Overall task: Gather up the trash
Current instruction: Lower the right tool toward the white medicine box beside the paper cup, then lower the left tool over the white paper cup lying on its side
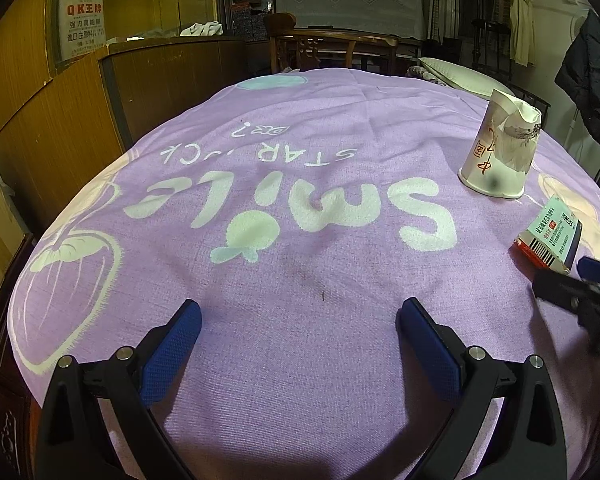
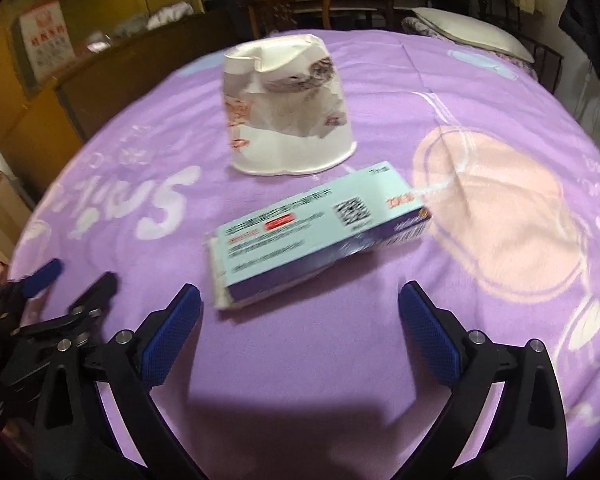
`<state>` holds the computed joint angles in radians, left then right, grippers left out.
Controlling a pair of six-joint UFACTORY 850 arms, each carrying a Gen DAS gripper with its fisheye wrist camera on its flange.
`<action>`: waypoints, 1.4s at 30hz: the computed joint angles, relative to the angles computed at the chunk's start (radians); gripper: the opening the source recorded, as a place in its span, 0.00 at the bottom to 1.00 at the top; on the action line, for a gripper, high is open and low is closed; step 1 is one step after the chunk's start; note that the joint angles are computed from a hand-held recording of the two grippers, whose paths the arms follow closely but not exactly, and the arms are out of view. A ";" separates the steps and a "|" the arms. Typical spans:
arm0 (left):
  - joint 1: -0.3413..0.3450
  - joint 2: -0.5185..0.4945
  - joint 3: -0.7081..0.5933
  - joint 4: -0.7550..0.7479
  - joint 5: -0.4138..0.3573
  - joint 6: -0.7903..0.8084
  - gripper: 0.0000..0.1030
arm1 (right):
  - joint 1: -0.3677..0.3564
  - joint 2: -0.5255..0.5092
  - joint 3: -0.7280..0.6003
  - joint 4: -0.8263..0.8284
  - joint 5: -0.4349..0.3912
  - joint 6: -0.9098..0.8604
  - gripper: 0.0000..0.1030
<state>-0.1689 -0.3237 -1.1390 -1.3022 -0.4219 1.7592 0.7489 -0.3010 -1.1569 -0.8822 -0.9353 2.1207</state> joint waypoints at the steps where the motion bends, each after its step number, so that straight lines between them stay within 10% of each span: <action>1: 0.000 0.000 0.000 0.000 0.000 0.000 0.96 | 0.004 0.006 0.007 0.007 -0.035 0.013 0.93; 7: 0.000 0.006 0.004 -0.002 -0.005 0.000 0.95 | 0.056 0.122 0.147 0.088 -0.260 0.217 0.93; 28: -0.003 0.000 -0.005 0.013 0.004 -0.014 0.96 | -0.069 0.140 0.154 -0.020 -0.038 0.089 0.93; 32: -0.005 -0.002 -0.007 0.018 0.010 -0.019 0.96 | -0.066 0.150 0.165 0.017 -0.153 0.094 0.93; 42: -0.038 -0.016 -0.068 0.308 -0.010 -0.312 0.94 | 0.028 0.377 0.449 -0.236 -0.022 0.591 0.93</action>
<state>-0.2066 -0.3398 -1.2073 -0.9938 -0.4322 1.4467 0.7772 0.0760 -0.7081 -1.1185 -0.9569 2.7119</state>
